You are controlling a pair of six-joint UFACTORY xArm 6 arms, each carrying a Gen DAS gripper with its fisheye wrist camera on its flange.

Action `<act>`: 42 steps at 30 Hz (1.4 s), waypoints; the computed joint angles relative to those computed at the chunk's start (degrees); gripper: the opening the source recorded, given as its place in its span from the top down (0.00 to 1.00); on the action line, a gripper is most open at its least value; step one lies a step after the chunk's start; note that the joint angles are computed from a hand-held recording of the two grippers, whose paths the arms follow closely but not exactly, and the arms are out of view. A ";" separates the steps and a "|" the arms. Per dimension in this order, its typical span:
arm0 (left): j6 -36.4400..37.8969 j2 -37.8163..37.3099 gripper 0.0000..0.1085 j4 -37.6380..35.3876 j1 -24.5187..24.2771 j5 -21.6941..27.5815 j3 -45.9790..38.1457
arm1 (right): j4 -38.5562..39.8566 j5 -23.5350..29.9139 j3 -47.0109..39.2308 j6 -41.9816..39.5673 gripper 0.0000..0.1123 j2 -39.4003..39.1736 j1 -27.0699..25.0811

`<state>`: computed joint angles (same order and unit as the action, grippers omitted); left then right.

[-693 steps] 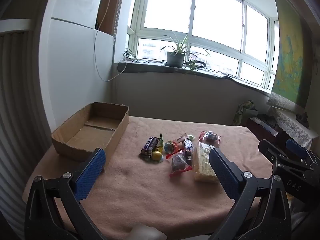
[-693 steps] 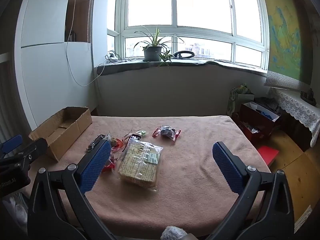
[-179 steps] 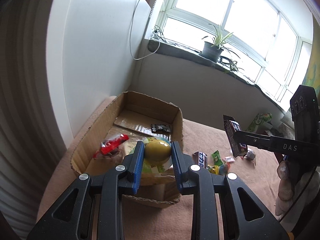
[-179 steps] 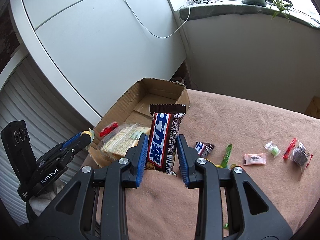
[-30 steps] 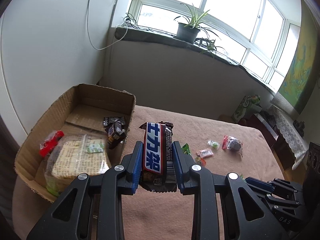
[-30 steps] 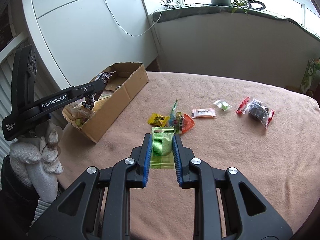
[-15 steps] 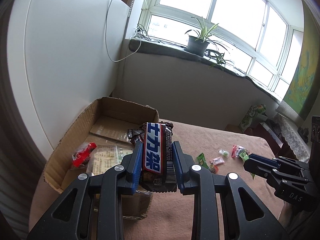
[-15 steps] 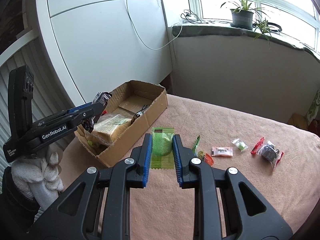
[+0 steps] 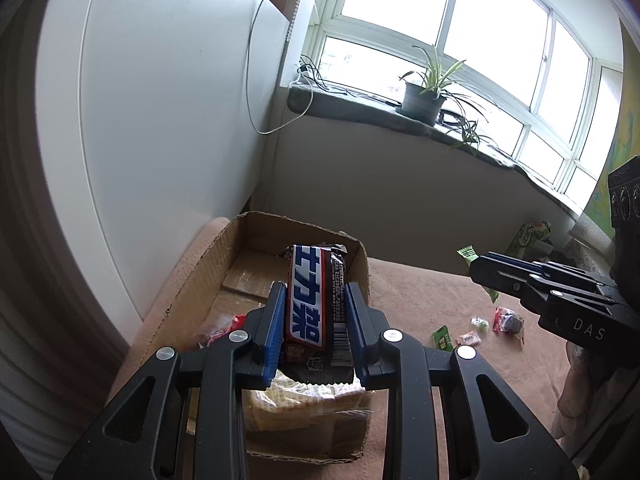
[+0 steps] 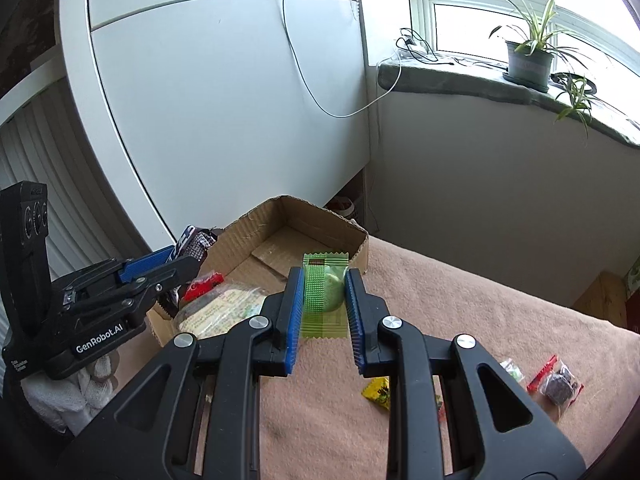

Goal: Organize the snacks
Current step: 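Carry both snacks into the box and open both grippers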

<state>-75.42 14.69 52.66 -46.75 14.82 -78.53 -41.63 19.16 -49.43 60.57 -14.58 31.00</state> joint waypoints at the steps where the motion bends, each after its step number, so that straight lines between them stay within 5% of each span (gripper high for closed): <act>1: 0.34 0.13 0.75 -0.23 0.27 -0.08 -0.03 | 0.45 -0.13 -1.12 -0.83 0.81 1.21 -0.16; 26: 10.05 5.66 0.75 -11.11 2.85 -0.29 -4.12 | 16.64 -1.39 -18.99 -17.32 0.80 21.87 -2.37; 28: 10.69 5.89 0.75 -11.94 2.88 -0.12 -4.39 | 17.92 -2.17 -18.80 -17.71 0.78 21.86 -2.63; 32: 10.65 5.89 0.73 -12.55 3.10 -0.37 -4.33 | 18.67 -3.57 -18.04 -16.93 0.46 21.23 -3.08; 36: 8.60 5.23 0.61 -10.50 3.07 -0.30 -4.00 | 16.33 -3.11 -16.87 -14.48 0.45 19.46 -3.14; 42: 6.17 3.52 0.60 -7.76 2.70 -0.37 -2.69 | 15.31 -3.06 -13.89 -13.37 0.44 15.61 -3.08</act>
